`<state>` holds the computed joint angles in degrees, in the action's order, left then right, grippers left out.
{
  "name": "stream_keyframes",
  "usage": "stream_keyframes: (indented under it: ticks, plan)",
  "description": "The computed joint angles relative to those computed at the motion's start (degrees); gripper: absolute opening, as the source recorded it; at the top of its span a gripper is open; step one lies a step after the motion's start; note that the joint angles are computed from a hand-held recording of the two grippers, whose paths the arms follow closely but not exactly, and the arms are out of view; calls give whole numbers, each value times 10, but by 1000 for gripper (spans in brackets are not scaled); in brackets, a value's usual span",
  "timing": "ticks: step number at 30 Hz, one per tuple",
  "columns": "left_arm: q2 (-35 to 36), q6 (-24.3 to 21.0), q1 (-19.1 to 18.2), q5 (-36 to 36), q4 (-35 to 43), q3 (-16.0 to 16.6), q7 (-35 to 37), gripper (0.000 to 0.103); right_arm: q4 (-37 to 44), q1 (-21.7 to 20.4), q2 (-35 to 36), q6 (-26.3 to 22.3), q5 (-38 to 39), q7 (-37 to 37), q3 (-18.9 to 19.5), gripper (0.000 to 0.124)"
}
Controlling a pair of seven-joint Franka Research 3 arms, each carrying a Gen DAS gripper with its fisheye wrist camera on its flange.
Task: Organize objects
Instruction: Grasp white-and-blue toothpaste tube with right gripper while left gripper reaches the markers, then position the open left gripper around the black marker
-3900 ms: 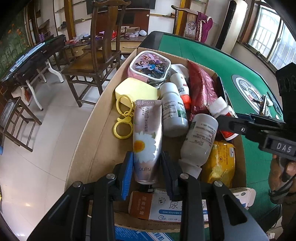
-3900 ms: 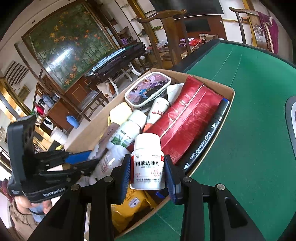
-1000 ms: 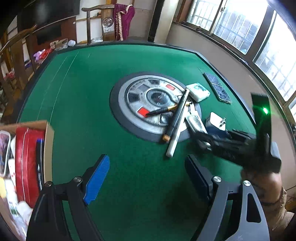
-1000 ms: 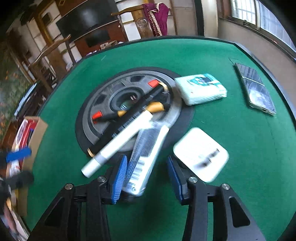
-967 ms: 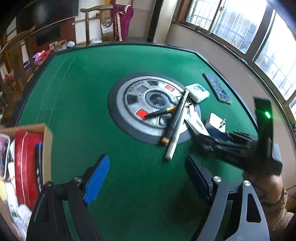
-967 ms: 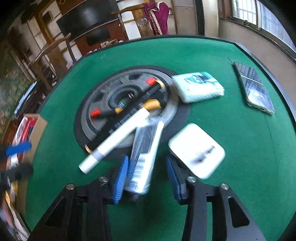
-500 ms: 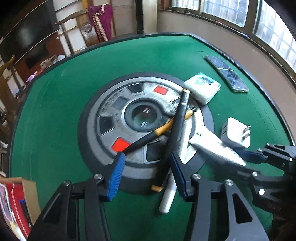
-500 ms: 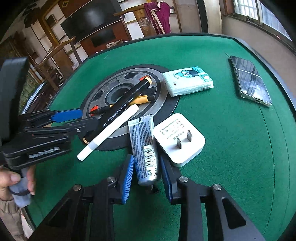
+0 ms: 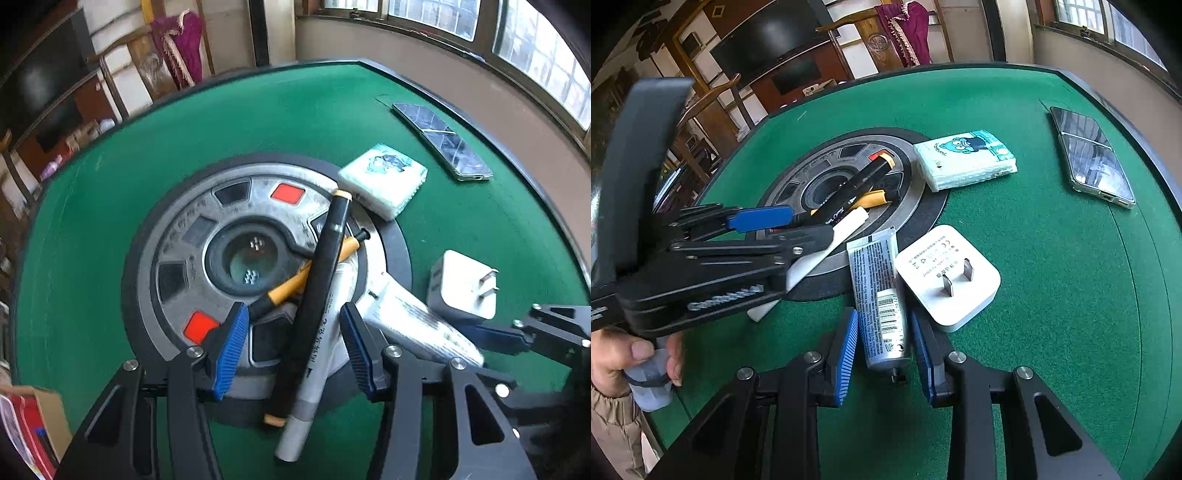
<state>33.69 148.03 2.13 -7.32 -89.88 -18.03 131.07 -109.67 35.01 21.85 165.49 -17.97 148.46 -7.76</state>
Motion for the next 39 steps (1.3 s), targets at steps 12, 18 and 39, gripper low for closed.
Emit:
stream_keyframes:
  ticks: [12,18,39]
  plan:
    - [-20,-42,60,-100,-24,-28,36,24,-4,1,-4,1,2,0,0,30]
    - [-94,-45,108,-203,-131,-23,88,23,-2,4,-4,-4,-2,4,-1,30]
    - [-172,35,83,-287,-246,45,179,58,4,4,0,-10,-32,24,-3,31]
